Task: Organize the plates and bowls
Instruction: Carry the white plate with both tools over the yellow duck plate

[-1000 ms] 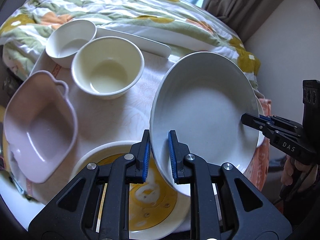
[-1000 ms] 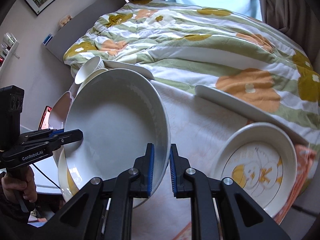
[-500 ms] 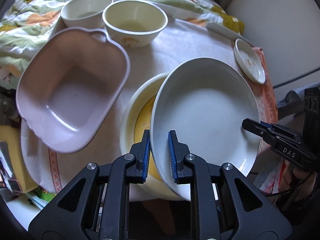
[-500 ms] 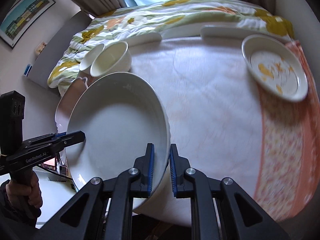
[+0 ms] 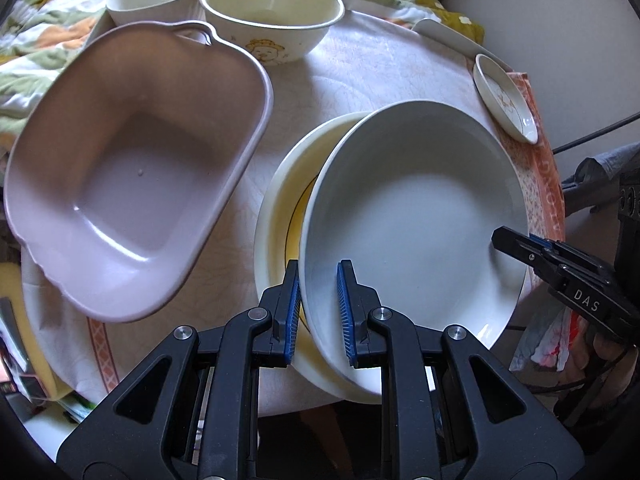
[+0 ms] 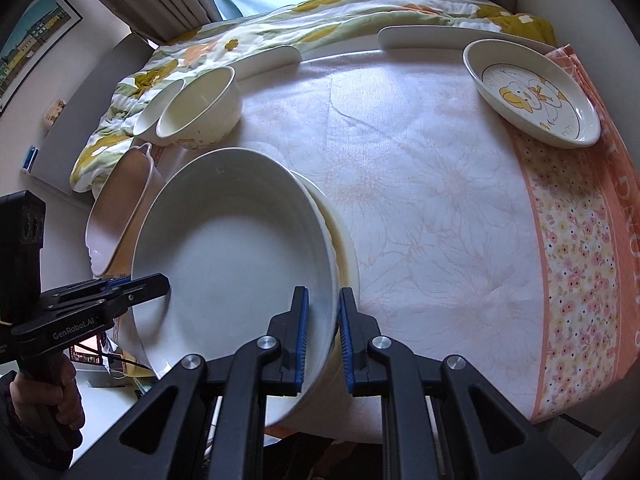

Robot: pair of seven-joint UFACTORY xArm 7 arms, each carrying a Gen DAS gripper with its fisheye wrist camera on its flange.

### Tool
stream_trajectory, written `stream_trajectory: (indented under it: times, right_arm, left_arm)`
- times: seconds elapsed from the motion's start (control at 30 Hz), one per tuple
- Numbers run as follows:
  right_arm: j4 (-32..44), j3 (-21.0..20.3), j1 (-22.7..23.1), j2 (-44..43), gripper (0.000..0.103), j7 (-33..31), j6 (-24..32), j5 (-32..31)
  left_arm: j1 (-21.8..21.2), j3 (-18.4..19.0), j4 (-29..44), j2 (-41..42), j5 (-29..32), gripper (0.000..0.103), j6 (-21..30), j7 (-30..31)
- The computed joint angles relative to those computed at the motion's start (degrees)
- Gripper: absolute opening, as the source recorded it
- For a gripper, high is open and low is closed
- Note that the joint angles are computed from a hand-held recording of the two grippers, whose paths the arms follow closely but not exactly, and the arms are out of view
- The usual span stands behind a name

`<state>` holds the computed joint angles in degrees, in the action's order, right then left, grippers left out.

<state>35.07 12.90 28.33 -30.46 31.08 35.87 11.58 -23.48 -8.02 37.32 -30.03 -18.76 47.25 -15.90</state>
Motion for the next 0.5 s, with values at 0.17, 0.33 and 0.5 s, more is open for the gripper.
stream_trajectory:
  times: [0.17, 0.33, 0.5]
  right_arm:
    - [-0.16, 0.52, -0.41, -0.13, 0.014, 0.36, -0.36, -1.16]
    - [-0.49, 0.39, -0.46, -0.33, 0.014, 0.02, -0.73, -1.78]
    - [-0.25, 1.67, -1.26, -0.47, 0.014, 0.58, -0.07, -4.32]
  left_arm:
    - [-0.29, -0.41, 0.27, 1.44, -0.04, 0.016, -1.28, 0.01]
    - [-0.21, -1.27, 0.75, 2.45, 1.52, 0.017, -1.71, -0.58]
    - [0.1, -2.94, 1.26, 3.03, 4.94, 0.017, -1.38, -2.37]
